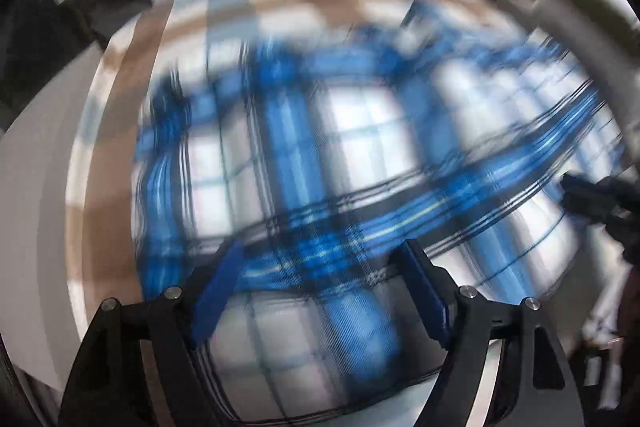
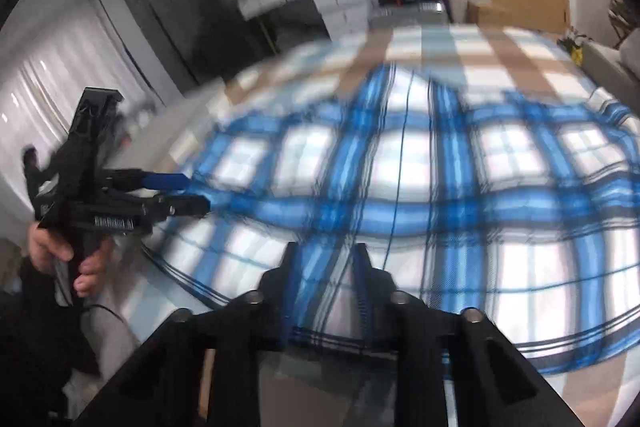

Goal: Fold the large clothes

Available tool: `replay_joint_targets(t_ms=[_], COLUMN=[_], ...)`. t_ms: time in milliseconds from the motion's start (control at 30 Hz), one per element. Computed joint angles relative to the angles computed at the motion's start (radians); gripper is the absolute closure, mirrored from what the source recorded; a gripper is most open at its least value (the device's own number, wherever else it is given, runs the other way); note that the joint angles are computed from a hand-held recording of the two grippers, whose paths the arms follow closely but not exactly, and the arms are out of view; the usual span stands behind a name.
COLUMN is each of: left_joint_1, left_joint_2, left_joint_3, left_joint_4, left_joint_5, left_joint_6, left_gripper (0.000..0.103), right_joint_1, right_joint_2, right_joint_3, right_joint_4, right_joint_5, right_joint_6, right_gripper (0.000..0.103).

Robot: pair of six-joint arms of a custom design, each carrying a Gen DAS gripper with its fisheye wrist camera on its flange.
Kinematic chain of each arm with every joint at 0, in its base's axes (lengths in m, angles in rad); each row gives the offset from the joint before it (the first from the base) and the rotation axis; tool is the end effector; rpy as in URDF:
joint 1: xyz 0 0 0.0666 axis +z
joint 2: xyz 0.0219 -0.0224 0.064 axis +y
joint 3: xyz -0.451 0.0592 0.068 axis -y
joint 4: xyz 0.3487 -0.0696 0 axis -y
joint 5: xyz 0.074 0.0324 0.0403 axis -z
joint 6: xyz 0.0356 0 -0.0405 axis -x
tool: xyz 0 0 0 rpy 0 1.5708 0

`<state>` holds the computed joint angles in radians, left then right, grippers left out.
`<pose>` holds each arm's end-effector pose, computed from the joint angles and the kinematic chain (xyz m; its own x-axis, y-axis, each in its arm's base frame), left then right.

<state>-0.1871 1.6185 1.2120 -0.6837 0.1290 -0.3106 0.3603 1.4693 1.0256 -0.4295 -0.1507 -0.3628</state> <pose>0.4726 -0.0945 0.3430 -0.7553 0.4515 -0.4750 0.4976 0.8668 0.0327 0.3995 0.1558 0.3527 -0.8262 0.0637 -0.5597 -0.1557 0.9291 0.3355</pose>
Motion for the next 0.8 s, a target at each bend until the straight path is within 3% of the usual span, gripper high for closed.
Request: replay_joint_targets(t_ms=[33, 167, 233, 300, 333, 367, 467, 567, 633, 667, 733, 800], left_joint_1=[-0.004, -0.001, 0.011, 0.001, -0.001, 0.001, -0.029, -0.094, -0.140, -0.158, -0.226, -0.285], left_joint_2=[-0.011, -0.032, -0.057, -0.039, -0.033, -0.038, -0.064, -0.138, -0.171, -0.175, -0.149, -0.099], left_joint_3=[-0.021, 0.004, -0.013, -0.025, -0.039, -0.048, -0.039, -0.066, -0.063, -0.057, -0.024, 0.014], left_joint_4=[0.030, -0.024, -0.013, -0.007, 0.020, 0.037, -0.018, 0.032, 0.072, 0.076, 0.076, 0.060], left_joint_5=[-0.014, -0.078, -0.022, -0.056, -0.064, -0.061, -0.104, -0.166, -0.148, -0.126, -0.118, -0.133], left_joint_6=[-0.016, 0.040, 0.035, 0.022, 0.019, 0.036, 0.012, -0.006, -0.007, -0.006, 0.005, -0.001], left_gripper=[0.024, 0.024, 0.024, 0.022, 0.021, 0.022, 0.022, 0.022, 0.022, 0.022, 0.022, 0.022], right_joint_1=[0.000, -0.008, -0.005, 0.004, 0.004, -0.004, -0.042, -0.114, -0.196, -0.240, -0.336, -0.439], right_joint_2=[0.002, -0.027, -0.040, -0.033, -0.043, -0.045, -0.102, -0.203, -0.270, -0.290, -0.307, -0.295], right_joint_3=[-0.009, -0.018, -0.032, -0.037, -0.050, -0.044, -0.071, -0.126, -0.174, -0.193, -0.221, -0.246], right_joint_4=[0.017, 0.019, 0.022, -0.008, 0.017, -0.004, 0.010, 0.027, 0.048, 0.054, 0.044, 0.046], right_joint_5=[0.003, -0.007, 0.009, 0.023, 0.028, 0.008, -0.045, -0.024, -0.027, -0.042, -0.096, -0.210], right_joint_6=[-0.009, -0.022, -0.007, 0.017, 0.014, -0.002, -0.030, -0.073, -0.145, -0.180, -0.259, -0.340], right_gripper=[0.081, 0.079, 0.079, 0.079, 0.080, 0.080, 0.080, 0.065, 0.042, 0.036, 0.032, 0.032])
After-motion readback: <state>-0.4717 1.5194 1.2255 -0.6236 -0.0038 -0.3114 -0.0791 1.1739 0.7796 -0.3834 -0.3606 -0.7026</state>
